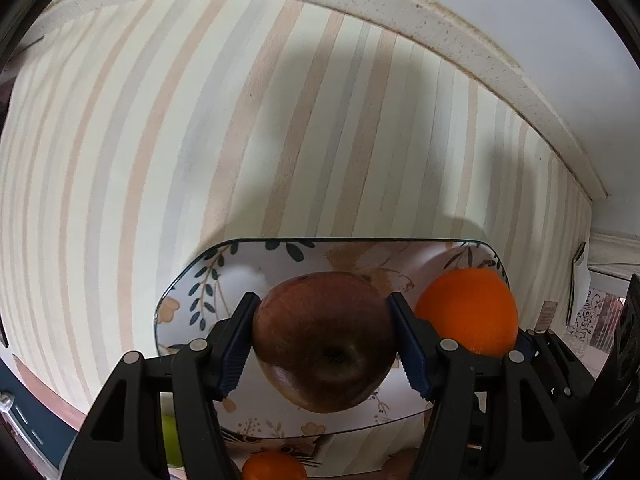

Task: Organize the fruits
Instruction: 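Carry both fruits over the floral plate and open both tools to release them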

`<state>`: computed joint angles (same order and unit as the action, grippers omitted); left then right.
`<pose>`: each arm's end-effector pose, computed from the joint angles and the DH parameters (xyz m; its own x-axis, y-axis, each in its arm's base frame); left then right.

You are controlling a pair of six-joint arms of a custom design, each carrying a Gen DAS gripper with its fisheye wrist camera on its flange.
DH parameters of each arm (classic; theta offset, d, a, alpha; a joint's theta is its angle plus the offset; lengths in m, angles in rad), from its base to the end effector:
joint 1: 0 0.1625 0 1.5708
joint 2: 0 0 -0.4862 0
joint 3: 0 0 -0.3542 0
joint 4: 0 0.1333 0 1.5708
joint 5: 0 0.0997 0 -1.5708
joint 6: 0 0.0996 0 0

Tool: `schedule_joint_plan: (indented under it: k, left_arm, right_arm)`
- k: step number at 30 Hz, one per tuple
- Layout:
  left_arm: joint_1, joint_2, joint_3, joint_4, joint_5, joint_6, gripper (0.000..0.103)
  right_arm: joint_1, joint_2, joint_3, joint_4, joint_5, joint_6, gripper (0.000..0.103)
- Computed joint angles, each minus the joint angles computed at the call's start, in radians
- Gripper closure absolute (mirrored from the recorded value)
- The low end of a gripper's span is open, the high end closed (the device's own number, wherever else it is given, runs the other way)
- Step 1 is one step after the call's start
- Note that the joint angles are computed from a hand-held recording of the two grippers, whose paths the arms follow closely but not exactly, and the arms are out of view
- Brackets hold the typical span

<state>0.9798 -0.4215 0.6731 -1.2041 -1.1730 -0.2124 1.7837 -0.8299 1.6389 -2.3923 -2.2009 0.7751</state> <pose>-0.3112 -0.7723 0.1406 -0.7218 0.5418 -0.4308 0.3088 0.8090 0.5001 0.2152 -0.6424 0.1857 -0.7131 0.5671 0.4121 0.4028 0.8126 -0.4212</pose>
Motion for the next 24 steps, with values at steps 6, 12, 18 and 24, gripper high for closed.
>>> schedule_joint_plan:
  k: [6,12,18,24]
  left_arm:
    - [0.004,0.021,-0.019,0.036,-0.012,-0.015,0.04]
    - [-0.001,0.026,-0.01,0.032,-0.008,-0.005,0.036]
    - [-0.021,0.002,0.036,-0.025,0.016,0.006,0.018]
    - [-0.037,-0.068,0.116,-0.1,0.027,0.033,0.017]
  right_arm:
    - [-0.012,0.009,-0.061,0.096,0.027,-0.02,0.022]
    - [-0.021,-0.014,-0.054,0.08,0.062,-0.006,0.015]
    - [0.002,-0.006,-0.084,0.128,0.041,0.038,0.011]
    - [0.037,-0.026,-0.078,0.149,0.036,0.084,0.011]
